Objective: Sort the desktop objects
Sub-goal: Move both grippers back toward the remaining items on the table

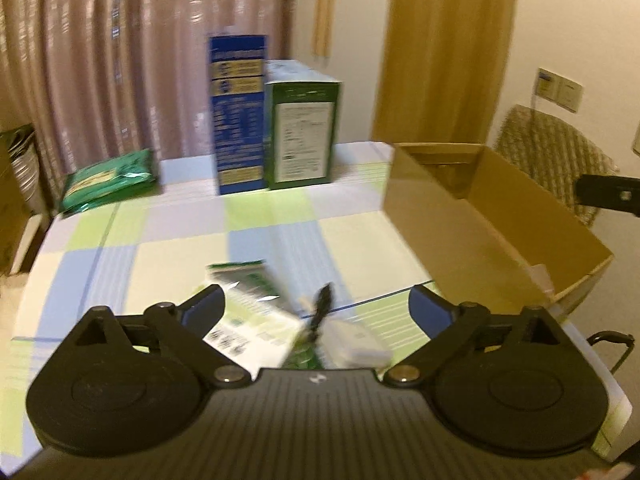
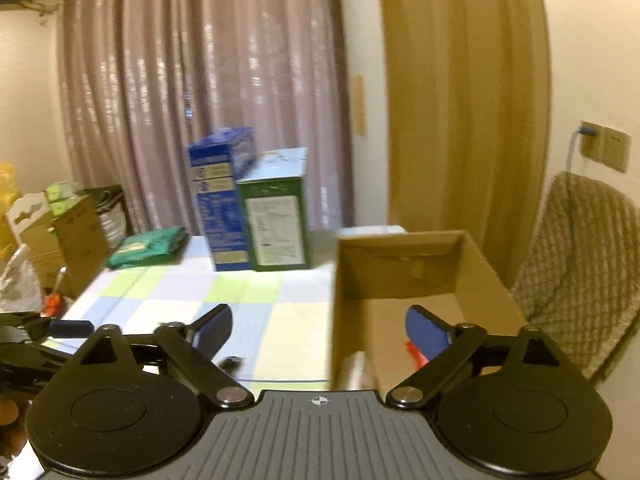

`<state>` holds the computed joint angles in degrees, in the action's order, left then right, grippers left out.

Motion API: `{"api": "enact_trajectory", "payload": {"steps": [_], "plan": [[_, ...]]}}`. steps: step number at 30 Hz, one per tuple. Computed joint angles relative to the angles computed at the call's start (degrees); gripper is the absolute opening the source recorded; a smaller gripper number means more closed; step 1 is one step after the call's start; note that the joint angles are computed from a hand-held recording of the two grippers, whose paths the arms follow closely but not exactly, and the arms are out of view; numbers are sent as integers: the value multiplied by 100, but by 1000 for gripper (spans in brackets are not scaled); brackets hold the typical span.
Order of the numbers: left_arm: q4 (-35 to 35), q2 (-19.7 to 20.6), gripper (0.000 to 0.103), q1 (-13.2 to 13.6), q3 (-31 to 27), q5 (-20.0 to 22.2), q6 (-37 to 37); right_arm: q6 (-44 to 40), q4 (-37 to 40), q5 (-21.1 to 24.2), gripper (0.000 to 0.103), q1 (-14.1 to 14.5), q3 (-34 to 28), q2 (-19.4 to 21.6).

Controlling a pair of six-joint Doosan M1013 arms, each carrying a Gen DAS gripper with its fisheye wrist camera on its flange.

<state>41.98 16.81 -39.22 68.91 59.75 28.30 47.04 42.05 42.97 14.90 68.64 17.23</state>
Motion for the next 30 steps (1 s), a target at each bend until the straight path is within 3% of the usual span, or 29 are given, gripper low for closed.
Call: {"api": "enact_trajectory", "payload": {"steps": [13,30], "plan": [[251,-671,102,99,887,442,-812,-425,369,391,101,318,292,-101],[18,-731,102,210,1178,591,-438,-230,-236,633,101,640,492,259]]}}
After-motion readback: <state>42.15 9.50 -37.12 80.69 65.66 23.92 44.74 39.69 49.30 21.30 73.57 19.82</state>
